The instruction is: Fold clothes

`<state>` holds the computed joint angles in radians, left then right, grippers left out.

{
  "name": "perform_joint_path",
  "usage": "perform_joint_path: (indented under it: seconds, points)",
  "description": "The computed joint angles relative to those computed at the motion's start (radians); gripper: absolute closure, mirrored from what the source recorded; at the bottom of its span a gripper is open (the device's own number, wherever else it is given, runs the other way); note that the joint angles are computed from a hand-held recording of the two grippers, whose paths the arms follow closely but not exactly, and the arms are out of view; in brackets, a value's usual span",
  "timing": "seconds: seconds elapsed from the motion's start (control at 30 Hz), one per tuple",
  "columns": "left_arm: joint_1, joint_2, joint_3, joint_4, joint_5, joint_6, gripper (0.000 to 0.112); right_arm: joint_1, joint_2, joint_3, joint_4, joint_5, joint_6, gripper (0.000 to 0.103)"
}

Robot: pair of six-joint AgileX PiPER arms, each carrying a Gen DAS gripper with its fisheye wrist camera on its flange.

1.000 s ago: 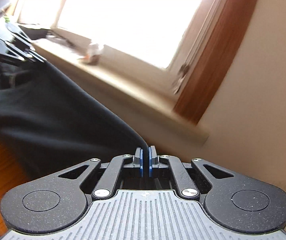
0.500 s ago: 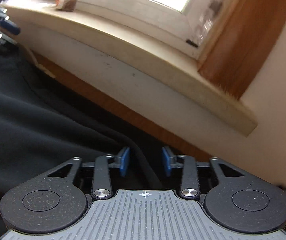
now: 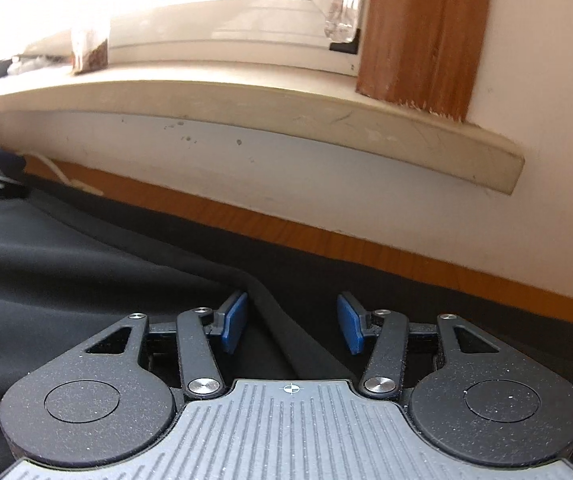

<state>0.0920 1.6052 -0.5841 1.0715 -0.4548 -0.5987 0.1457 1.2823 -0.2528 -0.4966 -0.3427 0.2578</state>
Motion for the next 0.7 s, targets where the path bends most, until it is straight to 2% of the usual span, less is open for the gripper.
perform_joint_path:
  seconds: [0.13,0.17,0.23,0.27,0.37,0.53,0.63,0.7]
  points:
    - [-0.016,-0.062,0.014,0.017,-0.022,-0.083,0.033,-0.018,0.013,0.003,-0.038,-0.033,0.028,0.053]
    - [-0.022,-0.08,0.016,0.023,-0.028,-0.11,0.029,-0.024,0.012,0.006,-0.05,-0.041,0.037,0.053]
    - [-0.036,-0.116,0.021,0.032,-0.041,-0.163,0.012,-0.041,0.01,0.015,-0.081,-0.066,0.059,0.052]
    - [-0.051,-0.136,0.023,0.038,-0.058,-0.191,0.009,-0.059,0.006,0.022,-0.115,-0.085,0.086,0.052]
    - [-0.123,-0.159,0.005,0.054,-0.079,-0.268,0.009,-0.113,-0.002,0.043,-0.191,-0.146,0.141,0.052]
    - [-0.279,-0.077,-0.039,-0.042,-0.077,-0.201,0.009,-0.175,-0.008,0.081,-0.217,-0.243,0.14,0.052]
    - [-0.3,-0.011,-0.052,-0.063,-0.121,-0.188,0.009,-0.186,-0.015,0.106,-0.178,-0.291,0.107,0.052]
    - [-0.295,0.027,-0.042,-0.086,-0.168,-0.143,0.009,-0.232,-0.014,0.12,-0.215,-0.341,0.133,0.052]
